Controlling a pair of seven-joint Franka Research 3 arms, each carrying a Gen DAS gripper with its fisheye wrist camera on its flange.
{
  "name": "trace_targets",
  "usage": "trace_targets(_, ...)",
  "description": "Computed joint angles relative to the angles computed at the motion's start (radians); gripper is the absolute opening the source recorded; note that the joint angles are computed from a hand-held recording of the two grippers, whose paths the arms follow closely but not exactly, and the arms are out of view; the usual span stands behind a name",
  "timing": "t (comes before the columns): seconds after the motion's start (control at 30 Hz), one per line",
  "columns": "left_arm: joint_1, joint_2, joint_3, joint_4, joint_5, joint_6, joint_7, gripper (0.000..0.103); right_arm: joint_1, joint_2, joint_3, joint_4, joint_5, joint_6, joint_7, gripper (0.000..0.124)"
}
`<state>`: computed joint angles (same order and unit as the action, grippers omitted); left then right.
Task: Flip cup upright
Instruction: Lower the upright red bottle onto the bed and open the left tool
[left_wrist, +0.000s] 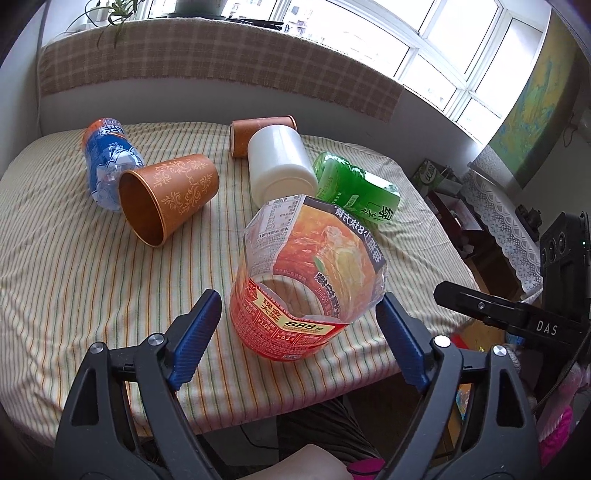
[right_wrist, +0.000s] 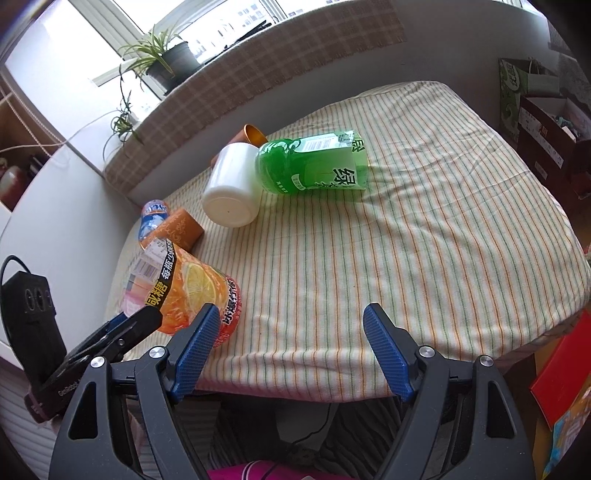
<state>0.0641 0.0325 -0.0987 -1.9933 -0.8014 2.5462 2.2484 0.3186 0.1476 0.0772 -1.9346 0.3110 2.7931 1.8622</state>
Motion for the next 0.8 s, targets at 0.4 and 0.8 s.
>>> trace_targets(0.4, -0.016, -0.091, 0.033, -0.1, -0.007, 0.081, 0.04, 0.089, 0.033, 0.001, -0.016, 0.009, -0.125, 0.024, 0.054, 0.08)
trace_targets(0.8, -0.137, -0.194, 0.1, -0.233, 0.0, 0.488, 0.04, 0.098, 0.142, -0.011, -0.135, 0.019, -0.752, 0.08, 0.495, 0.081)
